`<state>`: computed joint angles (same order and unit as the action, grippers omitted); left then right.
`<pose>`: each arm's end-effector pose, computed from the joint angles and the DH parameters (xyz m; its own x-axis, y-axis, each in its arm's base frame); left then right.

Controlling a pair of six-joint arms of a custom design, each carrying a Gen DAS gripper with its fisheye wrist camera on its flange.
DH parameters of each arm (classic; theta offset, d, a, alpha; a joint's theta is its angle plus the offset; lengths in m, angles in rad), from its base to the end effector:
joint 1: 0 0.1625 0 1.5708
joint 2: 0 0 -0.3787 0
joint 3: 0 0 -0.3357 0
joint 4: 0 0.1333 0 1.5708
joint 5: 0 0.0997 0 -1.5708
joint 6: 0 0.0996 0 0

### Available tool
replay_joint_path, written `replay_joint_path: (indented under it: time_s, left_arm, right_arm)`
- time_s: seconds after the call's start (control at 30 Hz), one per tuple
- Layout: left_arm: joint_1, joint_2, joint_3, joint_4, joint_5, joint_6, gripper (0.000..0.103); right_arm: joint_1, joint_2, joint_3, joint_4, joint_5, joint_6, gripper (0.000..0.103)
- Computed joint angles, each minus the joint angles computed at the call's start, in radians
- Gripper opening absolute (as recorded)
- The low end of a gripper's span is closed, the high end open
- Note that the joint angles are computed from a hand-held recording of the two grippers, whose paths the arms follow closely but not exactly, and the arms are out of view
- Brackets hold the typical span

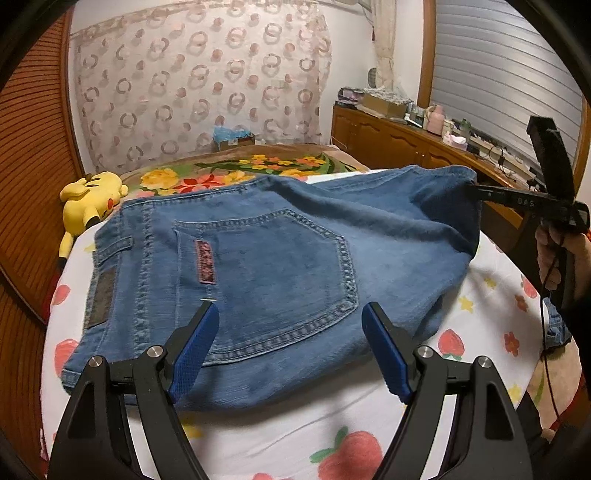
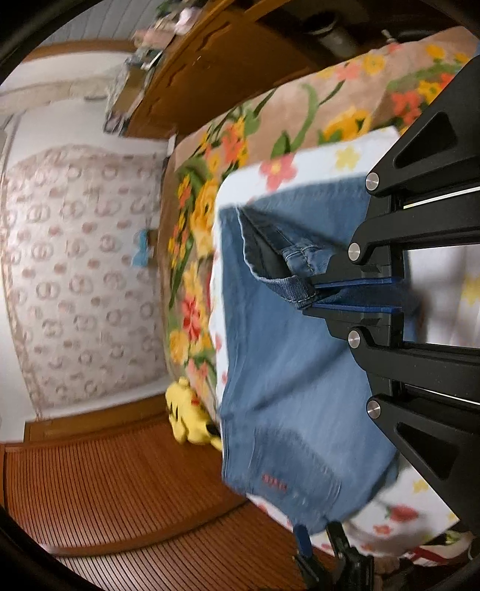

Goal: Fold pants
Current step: 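Close the right tool on the jeans leg hem and lift it, then fold the held leg over the jeans body and open the right tool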

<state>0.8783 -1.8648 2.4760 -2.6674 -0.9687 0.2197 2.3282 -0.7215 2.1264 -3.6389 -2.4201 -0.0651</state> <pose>-0.0402 -0.3456 0.3062 -0.6606 0.4634 -0.5906 0.7261 0.5940 -0.3462 0.3578 -0.2932 0.0911 -0.7606 -0.1549 0.6305 -0.5921 0.5637 -0.5758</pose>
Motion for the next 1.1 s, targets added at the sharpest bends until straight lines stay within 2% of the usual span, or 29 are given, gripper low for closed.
replay_joint_path:
  time_s: [0.2,0.37,0.6,0.8,1.1]
  left_arm:
    - [0.024,-0.025,-0.011,0.009,0.004,0.015,0.080]
    - [0.040,-0.037,-0.018,0.014,-0.002,0.014,0.080]
    - [0.040,-0.014,-0.018,-0.002,-0.014,0.017,0.080]
    - [0.013,0.006,-0.010,-0.014,-0.010,0.009,0.080]
    - [0.029,-0.087,-0.027,0.043,0.018,0.023,0.080]
  right_arm:
    - [0.038,0.010,-0.040,0.038,0.088,-0.025,0.007]
    - [0.036,-0.017,-0.006,0.050,0.198,-0.027,0.007]
    - [-0.021,-0.093,0.072,0.103,0.238,-0.049,0.012]
    - [-0.033,-0.130,0.120,0.095,0.281,-0.069,0.006]
    - [-0.022,-0.057,-0.028,0.163,0.332,-0.120,0.006]
